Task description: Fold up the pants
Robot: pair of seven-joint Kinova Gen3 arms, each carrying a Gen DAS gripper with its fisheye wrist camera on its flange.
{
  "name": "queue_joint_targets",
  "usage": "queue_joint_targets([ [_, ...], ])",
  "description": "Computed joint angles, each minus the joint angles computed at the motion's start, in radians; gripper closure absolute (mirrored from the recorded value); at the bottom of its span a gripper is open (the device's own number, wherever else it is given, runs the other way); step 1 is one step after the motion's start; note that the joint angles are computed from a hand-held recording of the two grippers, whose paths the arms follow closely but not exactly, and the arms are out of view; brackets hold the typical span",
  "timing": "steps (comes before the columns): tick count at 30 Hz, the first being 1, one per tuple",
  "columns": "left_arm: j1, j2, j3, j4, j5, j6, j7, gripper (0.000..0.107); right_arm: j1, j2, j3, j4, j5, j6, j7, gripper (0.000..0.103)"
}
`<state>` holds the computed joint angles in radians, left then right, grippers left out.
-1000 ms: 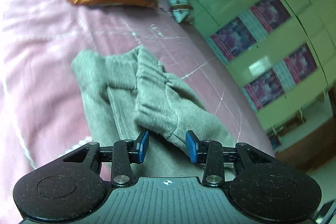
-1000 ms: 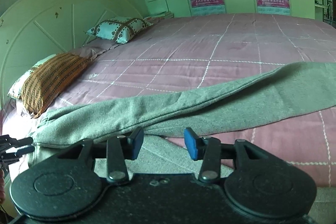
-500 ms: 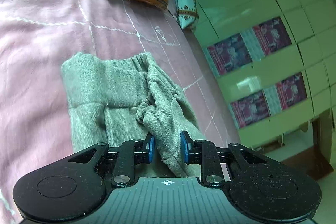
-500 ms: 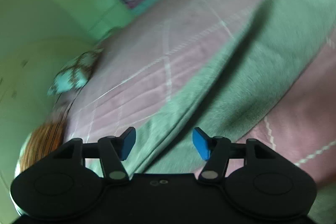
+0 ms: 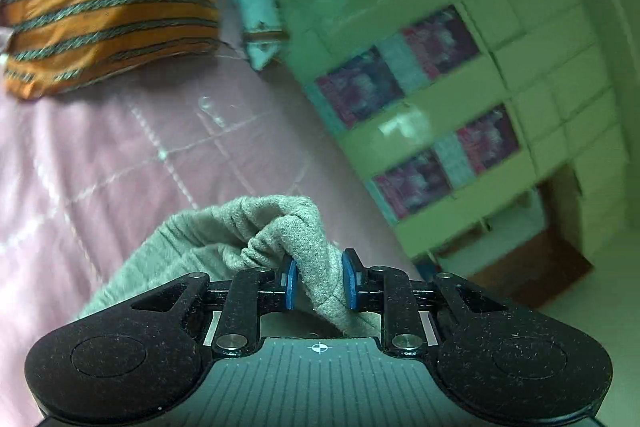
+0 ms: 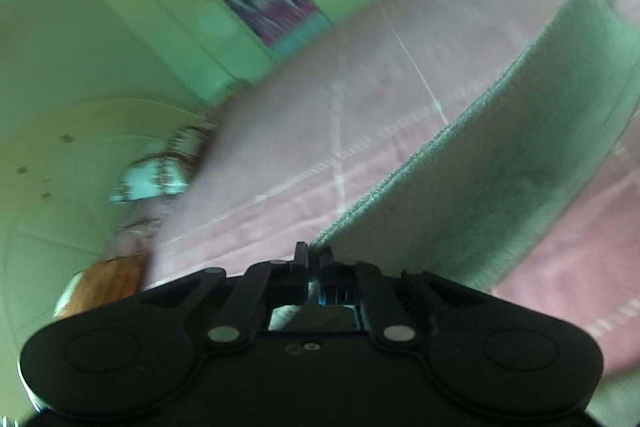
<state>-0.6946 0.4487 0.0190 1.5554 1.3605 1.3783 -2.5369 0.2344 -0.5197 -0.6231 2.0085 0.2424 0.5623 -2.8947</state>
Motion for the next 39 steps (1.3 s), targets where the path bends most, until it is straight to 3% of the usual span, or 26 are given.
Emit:
queue_joint_targets([
  [3, 0.04, 0.028, -0.099, -0.067, -0.122, 0.053, 0.013, 0.083, -0.086, -0.134, -0.079, 0.023, -0.031, 0.122, -0.061, 0.103],
  [6, 0.103, 0.062, -0.196, -0.064, -0.228, 0.033, -0.003, 0.083, -0.112, -0.147, -0.181, 0.084, -0.15, 0.184, -0.13, 0.103],
  [8, 0.061, 0.071, -0.173, -0.061, -0.228, 0.057, 0.05, 0.083, -0.109, -0.136, -0.204, 0.143, -0.221, 0.144, -0.14, 0.103],
  [10, 0.029, 0.059, -0.112, -0.049, -0.232, 0.021, 0.054, 0.083, -0.086, -0.193, -0.194, 0.184, -0.265, 0.099, -0.181, 0.101],
  [12, 0.017, 0.045, -0.076, -0.044, -0.255, -0.007, 0.068, 0.083, -0.01, -0.241, -0.203, 0.175, -0.323, 0.118, -0.168, 0.091],
  [14, 0.042, 0.041, -0.099, -0.055, -0.254, -0.006, 0.08, 0.083, 0.023, -0.247, -0.207, 0.163, -0.347, 0.144, -0.167, 0.089],
  [17, 0.107, 0.025, -0.158, -0.063, -0.254, -0.016, 0.083, 0.083, 0.012, -0.22, -0.169, 0.164, -0.371, 0.147, -0.156, 0.101],
  [22, 0.031, 0.048, -0.136, -0.123, -0.193, 0.114, 0.047, 0.086, 0.028, -0.293, -0.15, 0.061, -0.318, 0.23, -0.128, 0.103],
  [24, 0.01, 0.051, -0.13, -0.153, -0.218, 0.151, 0.021, 0.086, 0.022, -0.342, -0.135, 0.037, -0.335, 0.255, -0.121, 0.103],
  [26, 0.06, 0.04, -0.187, -0.164, -0.286, 0.139, -0.018, 0.086, 0.005, -0.344, -0.135, 0.035, -0.338, 0.287, -0.102, 0.103],
  [28, 0.085, 0.035, -0.203, -0.135, -0.328, 0.095, -0.041, 0.086, 0.015, -0.302, -0.184, 0.052, -0.379, 0.313, -0.05, 0.103],
  [32, 0.045, 0.011, -0.152, -0.093, -0.314, 0.055, -0.023, 0.086, 0.026, -0.314, -0.204, 0.118, -0.44, 0.269, -0.085, 0.103],
  [35, 0.02, 0.013, -0.161, -0.105, -0.255, 0.109, -0.039, 0.086, 0.029, -0.331, -0.186, 0.078, -0.422, 0.279, -0.053, 0.103],
  [36, 0.018, 0.004, -0.174, -0.1, -0.237, 0.113, -0.055, 0.093, 0.02, -0.357, -0.173, 0.072, -0.414, 0.281, -0.043, 0.103],
  [39, 0.013, 0.0, -0.196, -0.117, -0.226, 0.109, -0.057, 0.093, 0.01, -0.372, -0.145, 0.052, -0.418, 0.297, -0.008, 0.103],
])
